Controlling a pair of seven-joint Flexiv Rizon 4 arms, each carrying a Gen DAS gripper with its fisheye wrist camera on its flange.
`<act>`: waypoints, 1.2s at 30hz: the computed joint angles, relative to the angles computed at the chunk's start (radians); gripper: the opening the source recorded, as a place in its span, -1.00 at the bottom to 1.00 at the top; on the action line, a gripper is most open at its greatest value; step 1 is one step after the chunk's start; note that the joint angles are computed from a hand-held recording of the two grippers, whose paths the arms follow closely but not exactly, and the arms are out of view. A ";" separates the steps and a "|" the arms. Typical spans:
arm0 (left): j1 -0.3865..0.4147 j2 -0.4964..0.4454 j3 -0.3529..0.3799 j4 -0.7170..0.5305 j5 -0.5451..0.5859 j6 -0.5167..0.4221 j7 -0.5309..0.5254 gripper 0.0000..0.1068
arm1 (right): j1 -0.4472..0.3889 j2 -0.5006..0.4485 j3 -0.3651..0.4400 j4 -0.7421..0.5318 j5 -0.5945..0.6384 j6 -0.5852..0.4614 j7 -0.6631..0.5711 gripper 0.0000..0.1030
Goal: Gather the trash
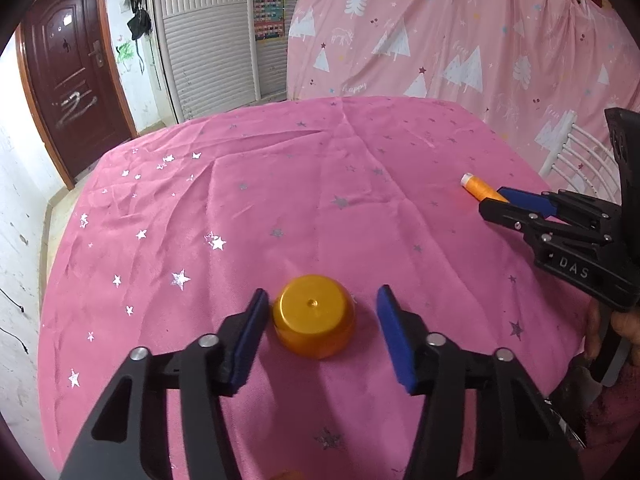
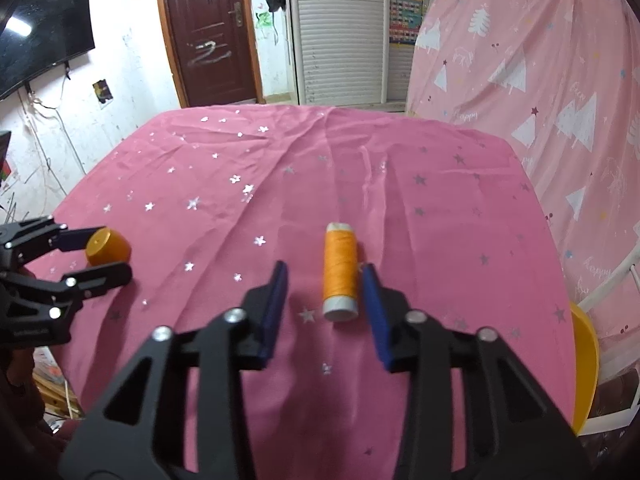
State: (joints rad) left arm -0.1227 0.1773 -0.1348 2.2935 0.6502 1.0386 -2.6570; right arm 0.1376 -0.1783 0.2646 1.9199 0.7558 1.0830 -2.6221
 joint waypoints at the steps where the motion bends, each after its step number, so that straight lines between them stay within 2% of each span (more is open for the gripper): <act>1: 0.002 0.001 -0.003 -0.001 0.008 -0.001 -0.011 -0.34 | 0.003 -0.002 -0.002 0.001 -0.007 0.005 0.010 -0.70; 8: 0.009 0.009 0.017 0.021 -0.011 0.055 -0.010 -0.34 | -0.004 0.006 0.004 0.002 0.025 0.028 -0.009 -0.70; 17: 0.024 0.023 -0.028 -0.029 0.002 0.006 0.001 -0.34 | -0.030 0.009 -0.020 -0.040 0.088 0.002 -0.046 -0.70; 24: -0.019 -0.066 -0.040 -0.159 0.019 -0.012 0.045 -0.34 | -0.082 -0.010 -0.047 -0.081 0.123 -0.009 -0.057 -0.70; 36: -0.175 -0.315 -0.003 -0.445 0.020 -0.044 0.164 -0.34 | -0.194 -0.086 -0.077 -0.161 0.130 -0.012 -0.046 -0.70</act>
State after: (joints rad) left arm -0.2977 -0.1379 -0.1381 1.8488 0.6706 0.9946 -2.4933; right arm -0.0568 -0.2641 0.1874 1.7590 0.8859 1.0714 -2.6680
